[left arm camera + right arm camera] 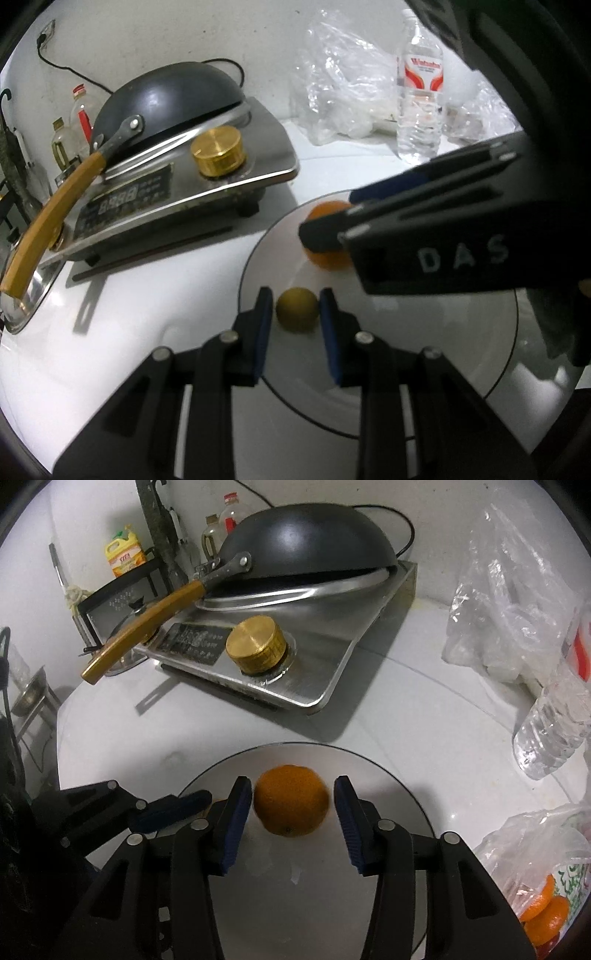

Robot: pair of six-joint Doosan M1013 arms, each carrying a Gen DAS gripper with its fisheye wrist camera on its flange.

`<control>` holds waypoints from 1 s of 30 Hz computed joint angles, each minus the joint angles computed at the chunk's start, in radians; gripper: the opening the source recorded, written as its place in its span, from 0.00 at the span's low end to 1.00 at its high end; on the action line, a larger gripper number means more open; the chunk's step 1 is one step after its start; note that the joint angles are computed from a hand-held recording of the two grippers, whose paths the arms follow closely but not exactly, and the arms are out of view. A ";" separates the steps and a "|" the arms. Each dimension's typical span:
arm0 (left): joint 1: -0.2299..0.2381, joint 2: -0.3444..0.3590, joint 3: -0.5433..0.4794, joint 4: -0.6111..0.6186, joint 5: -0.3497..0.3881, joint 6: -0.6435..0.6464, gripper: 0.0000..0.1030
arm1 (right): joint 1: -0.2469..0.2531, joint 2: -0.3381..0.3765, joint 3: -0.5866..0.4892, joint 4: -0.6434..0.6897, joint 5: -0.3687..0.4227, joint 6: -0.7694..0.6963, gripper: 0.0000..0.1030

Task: Organize fruits
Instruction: 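Lower the orange onto the plate with the right tool while the left tool releases the yellow fruit there, then move both open tools back to the fruit on the plastic bag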

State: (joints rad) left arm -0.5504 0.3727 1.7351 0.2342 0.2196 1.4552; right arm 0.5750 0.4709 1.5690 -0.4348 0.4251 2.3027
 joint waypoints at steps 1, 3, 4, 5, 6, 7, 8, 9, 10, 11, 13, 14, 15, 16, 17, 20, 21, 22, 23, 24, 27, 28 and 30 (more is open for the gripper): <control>0.000 -0.002 0.003 0.013 -0.004 -0.016 0.27 | 0.001 -0.003 0.003 -0.012 -0.003 0.012 0.55; 0.000 -0.005 0.005 0.027 -0.007 -0.035 0.27 | 0.005 -0.013 0.010 -0.048 -0.009 0.040 0.55; -0.002 -0.008 0.007 0.046 -0.009 -0.054 0.27 | 0.008 -0.018 0.014 -0.068 -0.010 0.055 0.55; -0.004 -0.011 0.009 0.089 -0.011 -0.097 0.27 | 0.010 -0.023 0.020 -0.091 -0.011 0.076 0.55; -0.006 -0.013 0.012 0.111 -0.012 -0.122 0.27 | 0.011 -0.029 0.025 -0.102 -0.012 0.088 0.55; -0.007 -0.016 0.014 0.132 -0.013 -0.143 0.27 | 0.013 -0.034 0.028 -0.110 -0.012 0.096 0.55; -0.009 -0.020 0.018 0.156 -0.014 -0.168 0.27 | 0.014 -0.040 0.035 -0.129 -0.011 0.114 0.55; -0.012 -0.023 0.020 0.182 -0.015 -0.194 0.27 | 0.016 -0.047 0.040 -0.145 -0.011 0.129 0.55; -0.014 -0.026 0.023 0.205 -0.014 -0.218 0.27 | 0.018 -0.053 0.047 -0.164 -0.011 0.148 0.55; -0.016 -0.030 0.026 0.227 -0.014 -0.241 0.27 | 0.019 -0.060 0.054 -0.181 -0.012 0.166 0.55; -0.021 -0.036 0.030 0.265 -0.012 -0.282 0.32 | 0.022 -0.072 0.066 -0.210 -0.011 0.197 0.55; -0.024 -0.041 0.033 0.293 -0.012 -0.312 0.32 | 0.024 -0.080 0.075 -0.229 -0.011 0.218 0.55; -0.027 -0.044 0.035 0.312 -0.011 -0.334 0.32 | 0.025 -0.089 0.084 -0.248 -0.012 0.239 0.55; -0.029 -0.047 0.037 0.330 -0.011 -0.353 0.32 | 0.027 -0.094 0.090 -0.262 -0.011 0.254 0.55; -0.032 -0.052 0.040 0.364 -0.011 -0.391 0.33 | 0.029 -0.102 0.099 -0.284 -0.010 0.278 0.55; -0.042 -0.062 0.046 0.419 -0.008 -0.450 0.33 | 0.035 -0.125 0.126 -0.343 -0.004 0.342 0.55; -0.044 -0.065 0.047 0.428 -0.006 -0.459 0.33 | 0.036 -0.132 0.134 -0.359 -0.002 0.360 0.55; -0.047 -0.067 0.047 0.435 -0.005 -0.468 0.33 | 0.037 -0.140 0.144 -0.375 -0.001 0.380 0.55; -0.052 -0.070 0.049 0.447 -0.002 -0.482 0.34 | 0.038 -0.149 0.155 -0.392 0.001 0.400 0.55; -0.054 -0.071 0.049 0.452 0.000 -0.489 0.36 | 0.038 -0.158 0.165 -0.408 0.002 0.419 0.55; -0.070 -0.083 0.056 0.503 0.000 -0.551 0.50 | 0.039 -0.180 0.190 -0.448 0.003 0.466 0.55; -0.072 -0.086 0.059 0.510 -0.003 -0.562 0.50 | 0.039 -0.188 0.200 -0.462 0.003 0.482 0.55; -0.081 -0.090 0.058 0.513 -0.001 -0.571 0.51 | 0.040 -0.205 0.220 -0.493 0.004 0.518 0.55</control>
